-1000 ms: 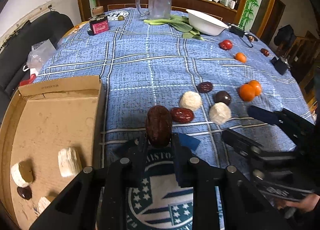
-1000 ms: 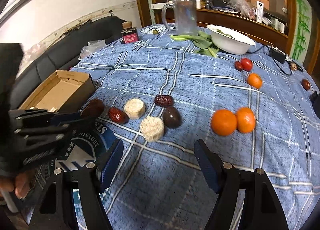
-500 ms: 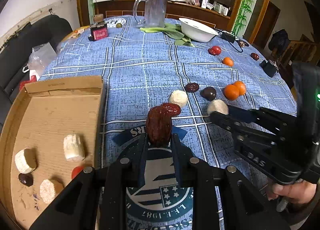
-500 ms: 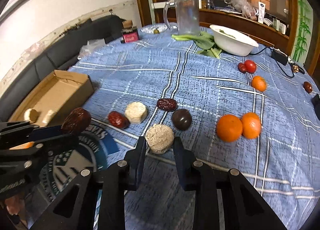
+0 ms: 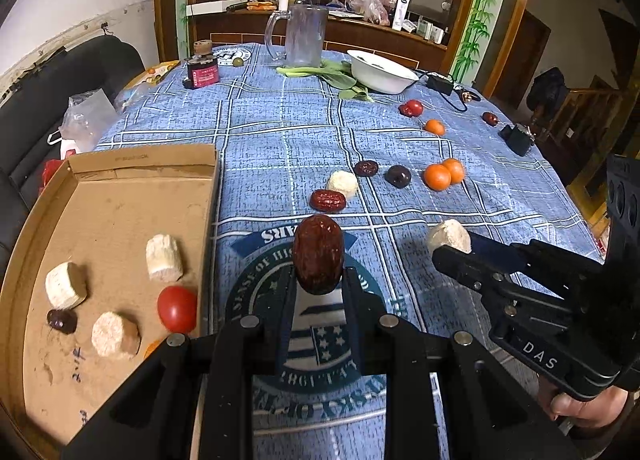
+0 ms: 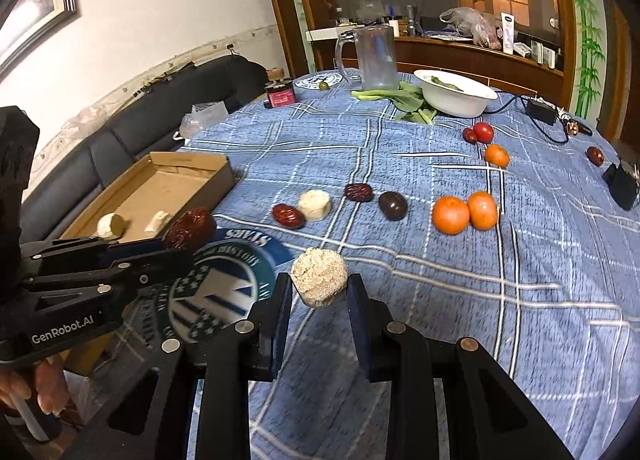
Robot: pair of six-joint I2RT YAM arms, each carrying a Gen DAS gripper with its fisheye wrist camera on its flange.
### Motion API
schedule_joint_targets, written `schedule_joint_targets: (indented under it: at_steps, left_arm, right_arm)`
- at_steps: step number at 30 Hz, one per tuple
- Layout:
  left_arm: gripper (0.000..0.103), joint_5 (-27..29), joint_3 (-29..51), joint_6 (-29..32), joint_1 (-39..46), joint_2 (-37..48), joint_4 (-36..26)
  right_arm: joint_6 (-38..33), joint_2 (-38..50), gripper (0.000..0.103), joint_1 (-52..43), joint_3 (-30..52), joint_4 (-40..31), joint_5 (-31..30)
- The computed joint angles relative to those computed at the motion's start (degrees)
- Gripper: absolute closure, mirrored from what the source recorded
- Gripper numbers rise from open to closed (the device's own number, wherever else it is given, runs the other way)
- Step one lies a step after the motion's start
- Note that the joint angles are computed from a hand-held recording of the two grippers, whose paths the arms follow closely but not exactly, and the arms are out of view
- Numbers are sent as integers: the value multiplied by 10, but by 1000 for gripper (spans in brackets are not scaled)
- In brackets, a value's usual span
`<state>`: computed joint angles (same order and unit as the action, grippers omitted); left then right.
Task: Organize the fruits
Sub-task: 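Carry the red date and white chunk over the cardboard box with both grippers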
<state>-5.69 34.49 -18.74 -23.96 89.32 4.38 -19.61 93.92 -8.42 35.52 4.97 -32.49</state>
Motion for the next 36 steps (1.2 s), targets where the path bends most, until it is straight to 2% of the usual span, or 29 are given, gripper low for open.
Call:
schedule_joint_targets:
  at_steps: [16, 19, 26, 29, 31, 36]
  left_arm:
    - [82, 20, -86, 4, 33, -103, 2]
    - [82, 32, -84, 12, 29, -82, 0]
    - [82, 7, -80, 5, -4, -29, 21]
    - [76, 1, -71, 4, -8, -14, 21]
    - [57, -4, -65, 7, -11, -2, 24]
    - [52, 0, -56, 16, -21, 9, 24]
  right_arm:
    - [23, -79, 72, 70, -56, 2, 25]
    - [24, -80, 72, 74, -61, 3, 27]
    - [11, -67, 72, 67, -61, -2, 27]
    - [7, -58, 72, 52, -55, -7, 17]
    - [4, -53, 72, 44, -52, -11, 10]
    - [-3, -40, 72, 31, -46, -15, 5]
